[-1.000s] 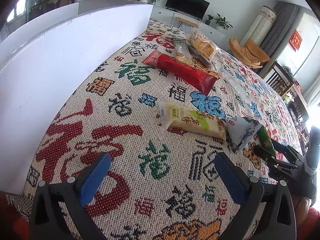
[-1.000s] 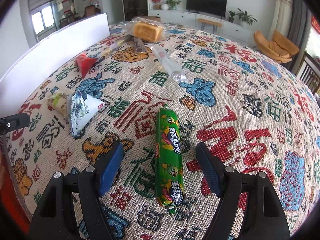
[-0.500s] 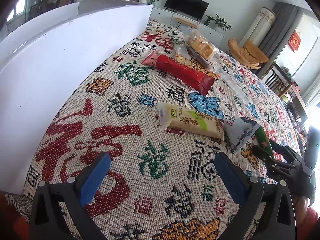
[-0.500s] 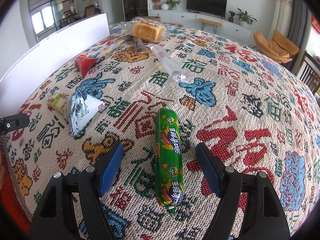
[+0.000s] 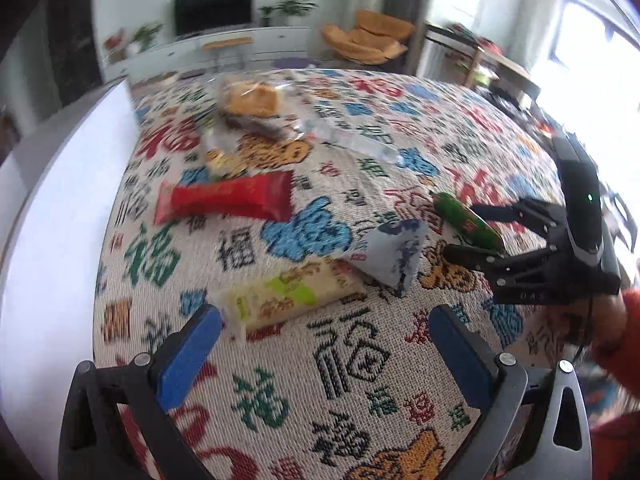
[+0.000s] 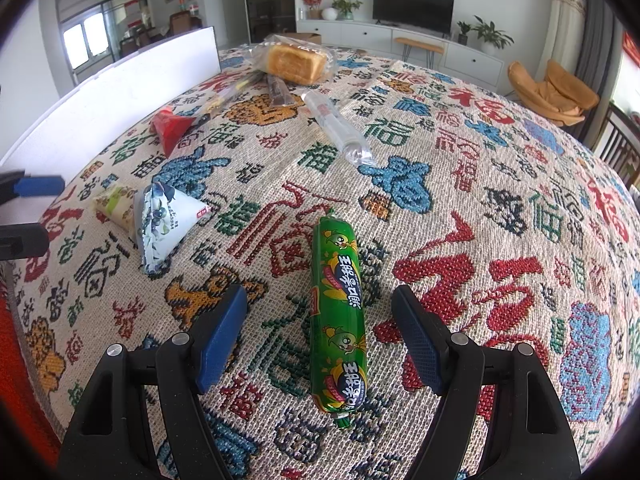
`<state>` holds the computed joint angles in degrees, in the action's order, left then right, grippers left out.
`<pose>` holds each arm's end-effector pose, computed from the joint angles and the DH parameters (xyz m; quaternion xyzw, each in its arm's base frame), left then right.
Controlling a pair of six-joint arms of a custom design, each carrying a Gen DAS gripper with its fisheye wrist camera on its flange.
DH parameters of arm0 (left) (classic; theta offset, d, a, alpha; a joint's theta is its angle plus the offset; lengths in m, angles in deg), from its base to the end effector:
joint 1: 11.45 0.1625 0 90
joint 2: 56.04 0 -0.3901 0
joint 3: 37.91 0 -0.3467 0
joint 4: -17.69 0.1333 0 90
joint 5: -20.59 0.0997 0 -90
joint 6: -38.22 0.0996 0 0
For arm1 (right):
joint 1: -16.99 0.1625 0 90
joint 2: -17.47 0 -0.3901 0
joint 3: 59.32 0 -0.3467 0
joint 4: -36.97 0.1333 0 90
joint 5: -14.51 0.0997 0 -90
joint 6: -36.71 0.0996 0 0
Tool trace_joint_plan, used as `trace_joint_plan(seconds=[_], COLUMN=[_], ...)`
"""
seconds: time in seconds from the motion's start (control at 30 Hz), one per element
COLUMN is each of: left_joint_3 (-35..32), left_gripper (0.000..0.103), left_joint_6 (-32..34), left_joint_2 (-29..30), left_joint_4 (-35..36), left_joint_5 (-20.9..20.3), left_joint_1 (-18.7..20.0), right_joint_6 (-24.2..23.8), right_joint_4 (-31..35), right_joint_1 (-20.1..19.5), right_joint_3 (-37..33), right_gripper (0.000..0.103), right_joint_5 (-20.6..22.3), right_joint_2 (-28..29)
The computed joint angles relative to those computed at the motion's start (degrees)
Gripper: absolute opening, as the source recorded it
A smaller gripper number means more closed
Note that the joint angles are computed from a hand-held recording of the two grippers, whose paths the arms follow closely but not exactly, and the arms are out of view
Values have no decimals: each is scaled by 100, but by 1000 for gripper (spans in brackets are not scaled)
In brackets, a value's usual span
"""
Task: Organize snacks
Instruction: 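Hold the green sausage in the right gripper while the left gripper grasps the cream wafer bar, then carry both snacks over the white box and release them inside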
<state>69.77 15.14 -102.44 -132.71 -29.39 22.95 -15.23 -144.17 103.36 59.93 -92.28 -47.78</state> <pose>-0.3292 -0.4646 0.0632 0.2656 0.9013 -0.2113 0.2692 0.0724 -0.5098 0.2205 0.3413 -0.8747 0.2142 0.2693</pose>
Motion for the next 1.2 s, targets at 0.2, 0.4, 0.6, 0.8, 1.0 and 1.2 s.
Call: trace_joint_plan(seconds=[0.2,0.4,0.6,0.8,1.0,1.2], left_joint_3=[-937,-891,-120,-314,-371,473], left_gripper=[102,101,99,88,30,29], left_joint_6=[1030,1265,906,-358,-491,-1800], left_joint_2=[377,351,-264,27,401,-95], left_joint_4=[605,1299,857,963,1365,809], left_joint_5=[-792,-1691,-1954,-1129,-293,258], left_joint_1=[585,679,389,341,-108,-472], right_joint_6=[-4,2,-2,-4,83,1070], right_joint_4=[-1,10,-1,-3,145,1916], right_joint_1=[-4,-8,-5,-4,-48,-673], right_joint_3=[0,1,-1,-5,-24,-411], right_gripper=[78,78,78,78,79,78], right_joint_5=[4,16,12,9,149,1682], right_joint_2=[-3,-8,2,7,-47,-637])
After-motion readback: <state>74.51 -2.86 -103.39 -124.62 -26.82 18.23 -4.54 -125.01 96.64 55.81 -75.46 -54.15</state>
